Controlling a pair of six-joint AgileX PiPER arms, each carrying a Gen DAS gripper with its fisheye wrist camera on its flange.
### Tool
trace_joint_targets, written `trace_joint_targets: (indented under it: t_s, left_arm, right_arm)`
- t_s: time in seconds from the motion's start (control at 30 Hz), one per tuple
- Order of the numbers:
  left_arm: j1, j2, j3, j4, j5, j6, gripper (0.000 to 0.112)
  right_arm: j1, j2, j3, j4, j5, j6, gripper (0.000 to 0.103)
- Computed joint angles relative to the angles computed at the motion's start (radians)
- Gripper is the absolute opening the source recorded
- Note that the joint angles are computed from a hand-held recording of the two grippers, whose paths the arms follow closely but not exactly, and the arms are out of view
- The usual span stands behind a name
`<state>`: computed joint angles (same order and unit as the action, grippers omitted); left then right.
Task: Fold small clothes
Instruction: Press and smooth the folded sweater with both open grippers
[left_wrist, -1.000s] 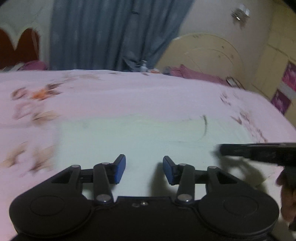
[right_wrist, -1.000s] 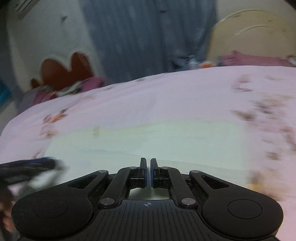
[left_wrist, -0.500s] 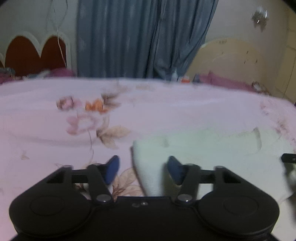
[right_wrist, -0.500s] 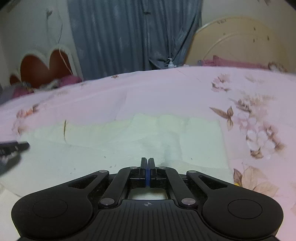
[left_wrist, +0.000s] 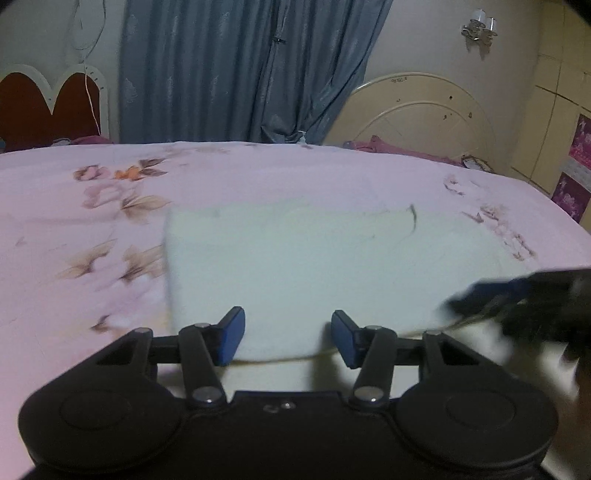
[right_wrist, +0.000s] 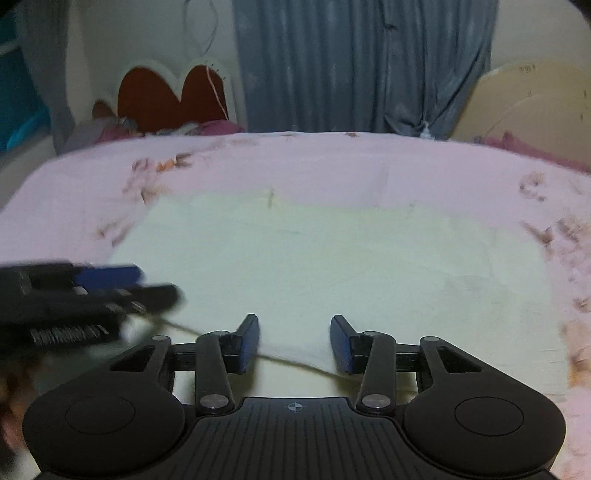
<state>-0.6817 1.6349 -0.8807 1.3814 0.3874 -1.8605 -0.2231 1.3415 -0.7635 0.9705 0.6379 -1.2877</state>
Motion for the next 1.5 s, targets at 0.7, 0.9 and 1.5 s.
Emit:
trace_joint_targets:
  t_s: [0.7, 0.9, 1.5]
  left_arm:
    - [-0.022, -0.049, -0.017, -0.221, 0.066, 0.246, 0.053]
    - [-0.062, -0.011, -0.031, -0.228, 0.109, 0.271, 0.054]
    - [-0.091, -0.054, -0.01, -0.342, 0.138, 0.407, 0.071]
  right_arm:
    - [-0.305, 0.021, -0.056, -0.027, 0.015, 0.001, 0.035]
    - [-0.257, 0.06, -0.081, -0.188, -0.014, 0.163, 0.035]
    - [-0.242, 0.032, -0.122, -0.299, 0.043, 0.26, 0.036]
